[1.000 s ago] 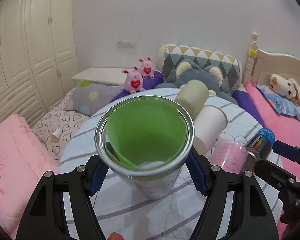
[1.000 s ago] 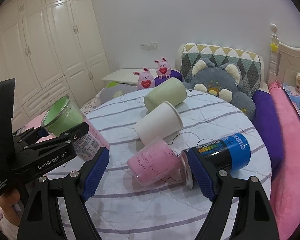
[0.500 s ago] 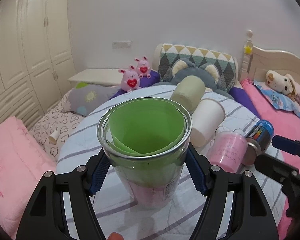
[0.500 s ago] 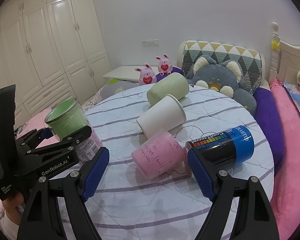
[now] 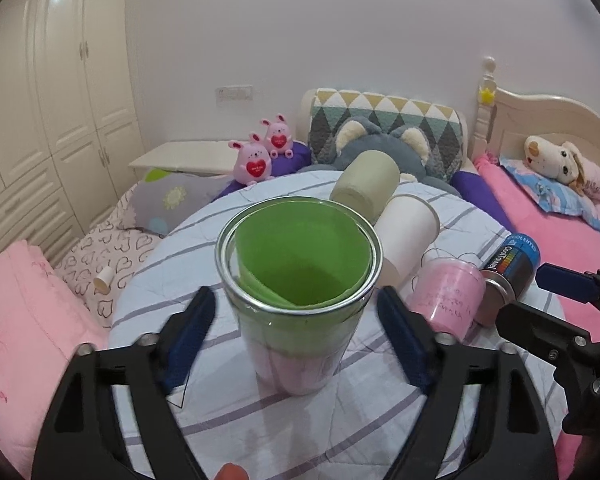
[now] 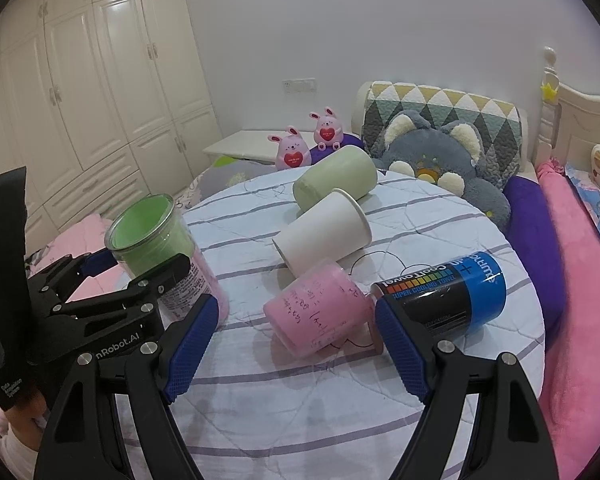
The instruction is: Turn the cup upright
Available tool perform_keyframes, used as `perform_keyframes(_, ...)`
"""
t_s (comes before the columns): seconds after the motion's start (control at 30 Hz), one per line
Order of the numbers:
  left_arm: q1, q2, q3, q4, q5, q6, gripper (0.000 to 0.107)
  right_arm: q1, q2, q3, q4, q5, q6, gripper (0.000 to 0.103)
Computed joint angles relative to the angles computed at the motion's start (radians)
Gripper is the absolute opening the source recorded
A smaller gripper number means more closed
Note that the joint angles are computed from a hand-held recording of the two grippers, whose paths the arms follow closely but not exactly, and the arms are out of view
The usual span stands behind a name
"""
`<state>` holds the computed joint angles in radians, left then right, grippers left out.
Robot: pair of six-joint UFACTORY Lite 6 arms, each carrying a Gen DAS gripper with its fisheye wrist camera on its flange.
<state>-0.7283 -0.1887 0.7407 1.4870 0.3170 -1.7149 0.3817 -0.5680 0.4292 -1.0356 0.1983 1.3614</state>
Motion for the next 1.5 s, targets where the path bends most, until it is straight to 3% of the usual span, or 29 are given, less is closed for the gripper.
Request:
perform_keyframes(0.07, 0.005, -0.013, -0.006, -0.009, -0.002, 0.002, 0.097, 0.009, -0.009, -0.004, -0.003, 0.013, 0.004, 0.082)
perform_keyframes(0.27, 0.033, -0.114, -0.041, -0.255, -0.051, 0.246, 0.098, 0.078, -0.070, -0.014, -0.003, 0.088, 0.026, 0.082)
perform_keyframes(0.4, 0.013, -0.231, -0.096, -0.338, -0.014, 0.319, 0.098, 0.166, -0.129, -0.020, -0.025, 0.181, 0.070, 0.082)
perform_keyframes(0.67, -0.143, -0.463, -0.173, -0.436, 0.204, 0.397, 0.103, 0.374, -0.224, -0.026, -0.069, 0.380, 0.156, 0.082)
perform_keyframes(0.83, -0.323, -0.558, -0.198, -0.390, 0.416, 0.307, 0.103, 0.513, -0.288, -0.041, -0.092, 0.511, 0.205, 0.082)
perform_keyframes(1.07, -0.593, -0.560, -0.196, -0.332, 0.697, 0.168, 0.103, 0.757, -0.392, -0.076, -0.112, 0.752, 0.266, 0.082)
perform_keyframes(1.27, -0.684, -0.528, -0.182, -0.347, 0.745, 0.123, 0.103, 0.938, -0.454, -0.098, -0.110, 0.947, 0.308, 0.082)
perform_keyframes(1.5, -0.759, -0.450, -0.136, -0.341, 0.796, 0.075, 0.103, 1.038, -0.547, -0.135, -0.093, 1.074, 0.313, 0.082)
